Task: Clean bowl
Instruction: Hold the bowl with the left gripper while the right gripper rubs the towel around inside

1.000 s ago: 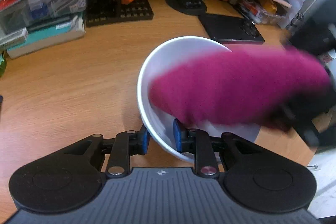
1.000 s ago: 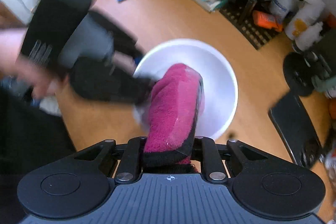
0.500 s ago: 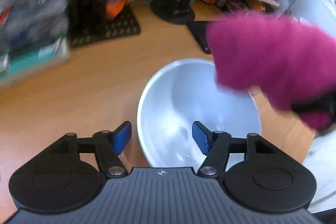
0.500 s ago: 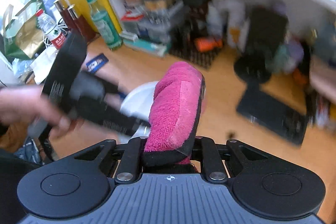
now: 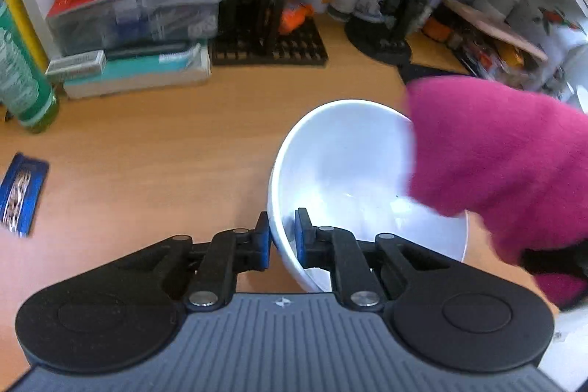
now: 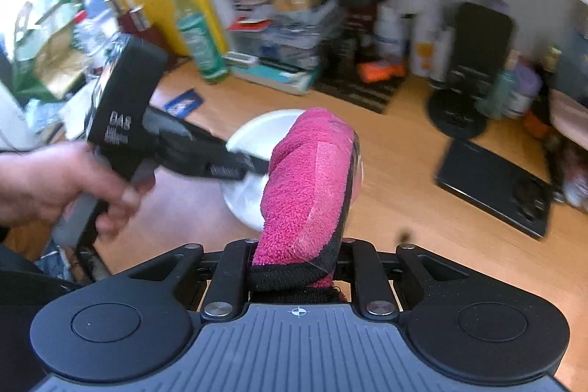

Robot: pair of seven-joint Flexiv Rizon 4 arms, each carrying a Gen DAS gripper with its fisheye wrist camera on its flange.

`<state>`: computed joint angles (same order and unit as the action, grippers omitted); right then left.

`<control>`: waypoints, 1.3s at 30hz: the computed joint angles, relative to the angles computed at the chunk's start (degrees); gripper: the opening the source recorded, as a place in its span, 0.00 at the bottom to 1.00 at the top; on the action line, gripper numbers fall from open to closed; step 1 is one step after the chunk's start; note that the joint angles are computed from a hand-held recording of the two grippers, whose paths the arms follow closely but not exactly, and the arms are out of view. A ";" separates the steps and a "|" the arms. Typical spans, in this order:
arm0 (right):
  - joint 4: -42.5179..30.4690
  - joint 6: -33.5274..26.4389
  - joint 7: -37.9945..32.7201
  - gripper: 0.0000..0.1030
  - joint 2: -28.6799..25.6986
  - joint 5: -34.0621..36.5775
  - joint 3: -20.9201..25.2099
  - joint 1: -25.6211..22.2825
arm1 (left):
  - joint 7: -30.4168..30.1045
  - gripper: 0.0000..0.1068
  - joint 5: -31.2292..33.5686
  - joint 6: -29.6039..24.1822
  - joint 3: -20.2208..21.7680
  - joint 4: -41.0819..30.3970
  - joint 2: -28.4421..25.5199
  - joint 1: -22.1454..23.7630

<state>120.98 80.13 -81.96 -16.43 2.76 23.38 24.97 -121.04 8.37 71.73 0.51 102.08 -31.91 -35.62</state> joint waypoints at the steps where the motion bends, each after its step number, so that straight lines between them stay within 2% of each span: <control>1: -1.59 -1.72 -1.86 0.18 -0.94 0.39 1.15 -0.77 | -0.03 0.12 0.02 -0.21 -0.10 0.53 0.48 -0.13; 3: -6.59 -8.81 -5.75 0.18 -4.00 2.87 3.46 -2.86 | 0.04 0.13 0.09 -0.45 -0.40 1.31 1.16 -0.20; 5: -9.63 -13.94 -7.48 0.18 -5.92 3.12 2.77 -2.16 | -0.22 0.14 0.57 -0.80 -0.21 1.54 1.36 -0.57; 8: -11.95 -13.05 -5.97 0.18 -8.18 0.37 0.03 0.40 | -0.47 0.16 0.05 -0.86 -0.80 1.68 0.88 -0.09; 10: -10.34 -3.90 -2.92 0.18 -7.00 0.69 -3.03 2.87 | -0.48 0.16 -0.40 -0.20 -1.16 2.20 0.86 0.30; 13: -6.21 5.66 3.72 0.18 -4.00 -1.86 -6.78 5.63 | 0.70 0.14 -2.06 1.03 -2.47 3.13 0.95 1.88; 16: -3.26 7.96 6.29 0.17 -2.59 -2.20 -5.29 3.71 | 5.76 0.14 -3.68 3.00 -4.65 3.53 0.80 4.63; 17: -2.82 8.31 6.83 0.17 -2.73 -2.82 -5.03 3.27 | 8.46 0.19 -4.58 3.78 -5.99 3.50 0.42 6.06; 19: 0.92 10.20 9.90 0.17 -1.67 -4.22 -6.25 4.49 | 15.61 0.24 -7.46 4.89 -10.07 3.12 -0.92 9.97; 20: 2.38 11.01 12.04 0.17 -1.17 -4.94 -7.30 5.67 | 18.59 0.24 -8.36 4.60 -11.18 2.34 -1.82 10.98; 21: 3.82 11.80 14.24 0.17 -0.69 -5.67 -8.48 6.99 | 20.71 0.22 -8.80 4.06 -11.32 1.35 -2.66 11.11; 23: 5.63 12.22 17.06 0.17 0.18 -6.50 -8.56 7.90 | 22.35 0.23 -8.30 4.67 -9.03 -0.10 -3.84 9.11; 24: 6.93 12.55 19.23 0.16 0.52 -7.77 -7.17 7.05 | 21.57 0.23 -8.01 4.70 -6.88 -0.58 -3.94 7.18; 26: 5.96 10.42 17.14 0.16 0.13 -5.05 -1.02 2.55 | 16.86 0.18 -6.95 4.29 -1.53 -0.69 -3.28 2.46; 28: 3.80 6.24 12.77 0.17 -0.53 -1.67 4.82 -1.45 | 12.10 0.15 -5.62 3.95 1.75 0.31 -2.16 -0.66; 29: 3.02 5.23 12.77 0.17 -0.98 -2.62 6.12 -2.73 | 10.05 0.14 -4.80 3.19 2.76 0.88 -1.41 -1.94; 32: 0.07 1.32 11.49 0.17 -2.08 -2.77 4.64 -1.55 | 6.51 0.15 -1.62 0.34 3.85 0.87 -0.04 -3.78; 34: -3.46 -3.15 10.23 0.17 -4.53 -3.01 3.17 -0.88 | 5.56 0.16 -0.16 -0.46 3.15 0.74 0.31 -3.21; 36: -5.66 -4.46 9.04 0.17 -6.85 -4.48 0.93 0.99 | 5.10 0.16 0.50 -0.81 2.10 0.91 0.58 -2.31; 39: -4.83 4.19 14.33 0.17 -6.86 -8.45 -6.30 6.49 | 4.16 0.17 0.40 0.07 0.73 2.44 1.18 -0.94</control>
